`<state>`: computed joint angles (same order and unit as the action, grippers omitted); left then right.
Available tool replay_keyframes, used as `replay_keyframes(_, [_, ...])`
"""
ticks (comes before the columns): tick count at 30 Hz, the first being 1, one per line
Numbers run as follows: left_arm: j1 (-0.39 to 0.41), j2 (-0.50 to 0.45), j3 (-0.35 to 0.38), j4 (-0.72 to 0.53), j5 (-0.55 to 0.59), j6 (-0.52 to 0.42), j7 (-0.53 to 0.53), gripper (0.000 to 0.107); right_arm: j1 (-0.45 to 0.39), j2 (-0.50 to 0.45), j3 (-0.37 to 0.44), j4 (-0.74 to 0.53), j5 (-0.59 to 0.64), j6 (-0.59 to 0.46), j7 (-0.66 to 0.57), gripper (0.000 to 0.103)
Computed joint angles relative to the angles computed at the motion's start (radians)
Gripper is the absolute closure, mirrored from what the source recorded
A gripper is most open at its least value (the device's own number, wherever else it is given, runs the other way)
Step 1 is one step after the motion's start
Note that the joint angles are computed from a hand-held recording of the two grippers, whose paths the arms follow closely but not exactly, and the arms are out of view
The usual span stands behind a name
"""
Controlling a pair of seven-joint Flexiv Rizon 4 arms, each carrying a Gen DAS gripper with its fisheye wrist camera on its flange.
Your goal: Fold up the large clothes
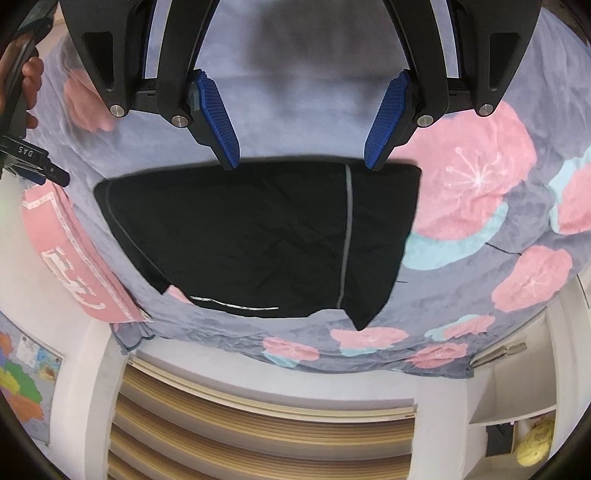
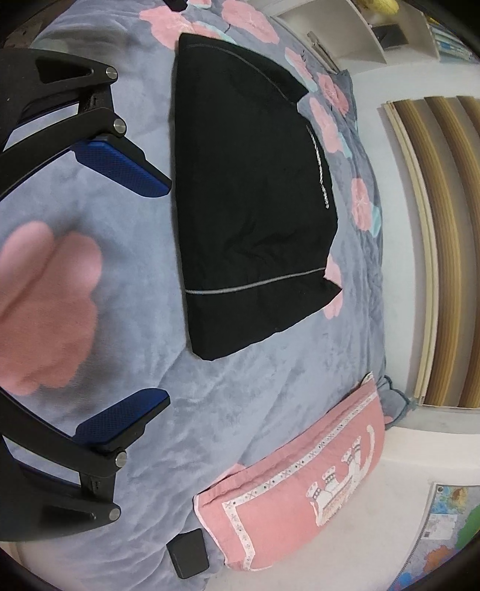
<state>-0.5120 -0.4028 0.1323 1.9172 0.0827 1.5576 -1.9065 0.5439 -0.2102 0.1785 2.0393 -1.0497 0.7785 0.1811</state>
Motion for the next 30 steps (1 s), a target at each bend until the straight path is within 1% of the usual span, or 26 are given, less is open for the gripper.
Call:
replay_keyframes(2, [0.036, -0.013, -0.024, -0.018, -0.014, -0.011, 0.027, 0.035, -0.017, -0.014, -0.011, -0.007, 0.014, 0.025, -0.021, 0.000])
replay_keyframes(3, [0.070, -0.020, -0.053, -0.025, -0.029, -0.014, 0.053, 0.035, -0.027, -0.023, -0.018, -0.014, 0.024, 0.038, -0.038, 0.000])
replay_keyframes(4, [0.102, -0.026, -0.083, -0.029, -0.047, -0.013, 0.077, 0.035, -0.035, -0.031, -0.023, -0.020, 0.034, 0.051, -0.056, 0.000])
replay_keyframes(5, [0.150, -0.036, -0.130, -0.033, -0.076, -0.011, 0.112, 0.035, -0.046, -0.040, -0.030, -0.027, 0.045, 0.070, -0.076, 0.000])
replay_keyframes(6, [0.176, -0.043, -0.154, -0.035, -0.099, -0.009, 0.132, 0.035, -0.055, -0.048, -0.037, -0.034, 0.057, 0.085, -0.095, 0.000])
replay_keyframes(8, [0.261, -0.064, -0.239, -0.041, -0.163, 0.001, 0.193, 0.035, -0.065, -0.064, -0.049, -0.049, 0.078, 0.102, -0.127, 0.000])
replay_keyframes(9, [0.285, -0.074, -0.264, -0.046, -0.189, 0.006, 0.215, 0.035, -0.074, -0.075, -0.057, -0.058, 0.089, 0.118, -0.149, 0.000])
replay_keyframes(10, [0.325, -0.088, -0.306, -0.054, -0.217, 0.013, 0.247, 0.035, -0.079, -0.082, -0.063, -0.065, 0.098, 0.128, -0.165, 0.000])
replay_keyframes(11, [0.356, -0.104, -0.336, -0.067, -0.243, 0.013, 0.273, 0.035, -0.088, -0.094, -0.070, -0.075, 0.111, 0.146, -0.190, 0.000])
replay_keyframes(12, [0.370, -0.117, -0.349, -0.081, -0.262, 0.008, 0.293, 0.035, -0.098, -0.105, -0.077, -0.085, 0.127, 0.166, -0.213, 0.000])
replay_keyframes(14, [0.435, -0.155, -0.419, -0.112, -0.310, 0.005, 0.350, 0.035, -0.110, -0.127, -0.092, -0.104, 0.151, 0.196, -0.251, 0.000])
replay_keyframes(16, [0.484, -0.192, -0.473, -0.145, -0.356, -0.016, 0.397, 0.035, -0.125, -0.152, -0.105, -0.120, 0.178, 0.237, -0.295, 0.000])
replay_keyframes(17, [0.532, -0.221, -0.533, -0.166, -0.387, -0.033, 0.436, 0.035, -0.134, -0.167, -0.112, -0.131, 0.196, 0.260, -0.321, 0.000])
replay_keyframes(20, [0.625, -0.305, -0.660, -0.223, -0.464, -0.082, 0.534, 0.035, -0.163, -0.215, -0.130, -0.155, 0.258, 0.355, -0.390, 0.000])
replay_keyframes(22, [0.638, -0.351, -0.683, -0.269, -0.504, -0.121, 0.568, 0.035, -0.197, -0.256, -0.119, -0.178, 0.347, 0.433, -0.465, 0.000])
replay_keyframes(23, [0.656, -0.380, -0.715, -0.284, -0.533, -0.116, 0.587, 0.035, -0.206, -0.271, -0.112, -0.187, 0.388, 0.456, -0.494, 0.000])
replay_keyframes(24, [0.685, -0.408, -0.766, -0.286, -0.565, -0.097, 0.613, 0.035, -0.235, -0.299, -0.087, -0.208, 0.453, 0.485, -0.548, 0.000])
replay_keyframes(26, [0.764, -0.483, -0.904, -0.293, -0.654, -0.078, 0.684, 0.035, -0.280, -0.341, -0.040, -0.244, 0.547, 0.516, -0.637, 0.000])
replay_keyframes(27, [0.786, -0.511, -0.939, -0.302, -0.644, -0.080, 0.676, 0.035, -0.309, -0.363, -0.006, -0.264, 0.595, 0.534, -0.687, 0.000])
replay_keyframes(28, [0.792, -0.530, -0.952, -0.316, -0.655, -0.089, 0.681, 0.035, -0.333, -0.383, 0.021, -0.280, 0.634, 0.550, -0.726, 0.000])
replay_keyframes(30, [0.766, -0.540, -0.916, -0.355, -0.665, -0.143, 0.683, 0.035, -0.366, -0.417, 0.061, -0.312, 0.694, 0.569, -0.789, 0.000])
